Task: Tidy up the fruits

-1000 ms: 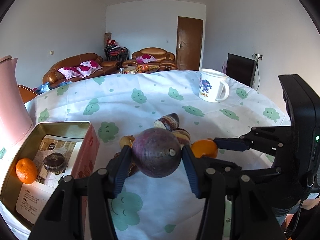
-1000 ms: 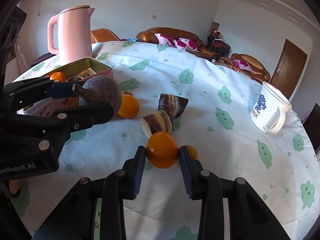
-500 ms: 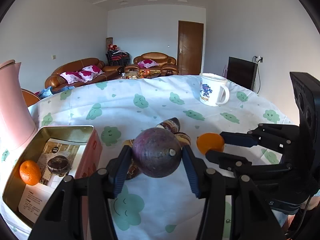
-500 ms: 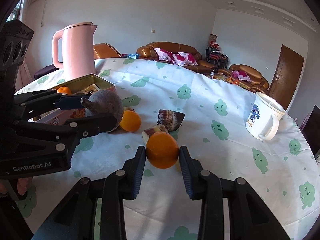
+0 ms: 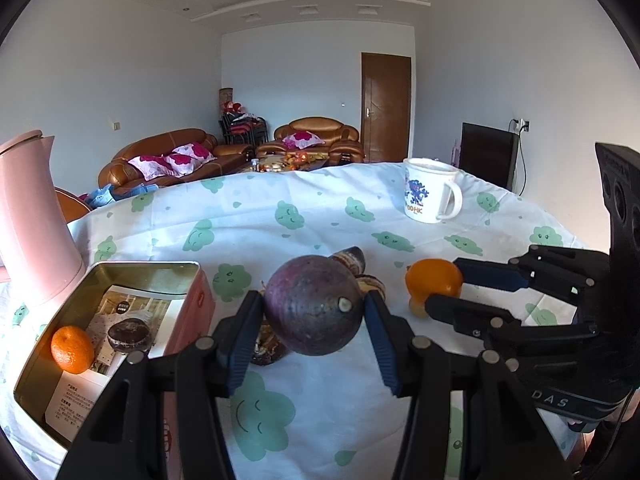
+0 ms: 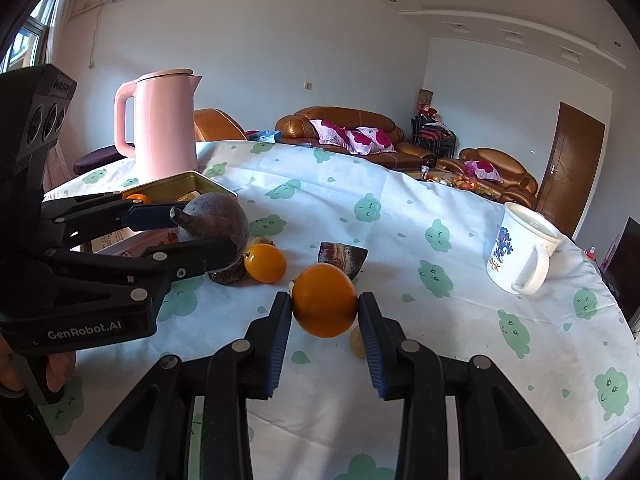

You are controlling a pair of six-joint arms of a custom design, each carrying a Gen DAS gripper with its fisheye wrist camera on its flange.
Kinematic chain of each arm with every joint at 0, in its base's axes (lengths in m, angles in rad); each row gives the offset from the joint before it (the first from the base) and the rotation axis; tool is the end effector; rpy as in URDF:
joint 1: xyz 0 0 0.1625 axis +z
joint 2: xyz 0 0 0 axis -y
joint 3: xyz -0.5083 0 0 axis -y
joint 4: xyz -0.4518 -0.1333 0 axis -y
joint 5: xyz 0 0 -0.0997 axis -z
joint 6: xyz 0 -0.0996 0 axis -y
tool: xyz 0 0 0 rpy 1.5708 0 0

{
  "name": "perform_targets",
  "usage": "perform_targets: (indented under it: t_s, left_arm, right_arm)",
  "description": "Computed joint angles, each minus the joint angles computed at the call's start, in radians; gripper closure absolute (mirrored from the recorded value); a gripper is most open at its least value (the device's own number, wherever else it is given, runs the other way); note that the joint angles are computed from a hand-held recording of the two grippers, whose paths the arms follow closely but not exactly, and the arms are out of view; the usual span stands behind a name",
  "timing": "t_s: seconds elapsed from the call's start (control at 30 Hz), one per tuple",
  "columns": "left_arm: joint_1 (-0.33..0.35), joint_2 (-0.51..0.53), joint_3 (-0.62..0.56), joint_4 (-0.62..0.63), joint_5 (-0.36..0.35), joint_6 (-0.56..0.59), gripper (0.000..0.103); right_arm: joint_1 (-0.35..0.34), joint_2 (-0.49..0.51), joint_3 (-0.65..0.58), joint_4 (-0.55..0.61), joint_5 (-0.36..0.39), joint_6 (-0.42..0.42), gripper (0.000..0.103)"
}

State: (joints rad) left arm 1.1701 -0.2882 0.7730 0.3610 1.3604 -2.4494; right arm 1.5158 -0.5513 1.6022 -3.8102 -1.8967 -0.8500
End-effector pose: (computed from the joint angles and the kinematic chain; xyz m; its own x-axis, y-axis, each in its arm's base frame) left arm -0.2002 -0.8677 -0.0426 -0.5485 0.6354 -0.5436 0.8340 0.3685 -0.4107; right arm 0.0583 -0.7866 0.0939 -0.6289 -0.0497 0.7759 -0.6849 0.5078 -0.5226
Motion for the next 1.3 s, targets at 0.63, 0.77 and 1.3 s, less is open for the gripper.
perform_targets:
  t_s: [0.63, 0.77, 1.3]
  left_arm:
    - [-0.001, -0.034, 0.068, -0.079, 0.007, 0.008, 0.049]
    - [0.0, -0.039, 0.077, -0.094, 0.011, 0.009, 0.049]
    - [0.002, -0.072, 0.142, -0.176, 0.028, 0.023, 0.049]
  right_arm:
    - [-0.014, -0.011, 0.04, -0.095, 0.082, -0.004, 0.067]
    - [-0.015, -0.012, 0.044, -0.107, 0.094, -0.003, 0.067]
    - [-0.026, -0.017, 0.068, -0.166, 0.15, -0.005, 0.067]
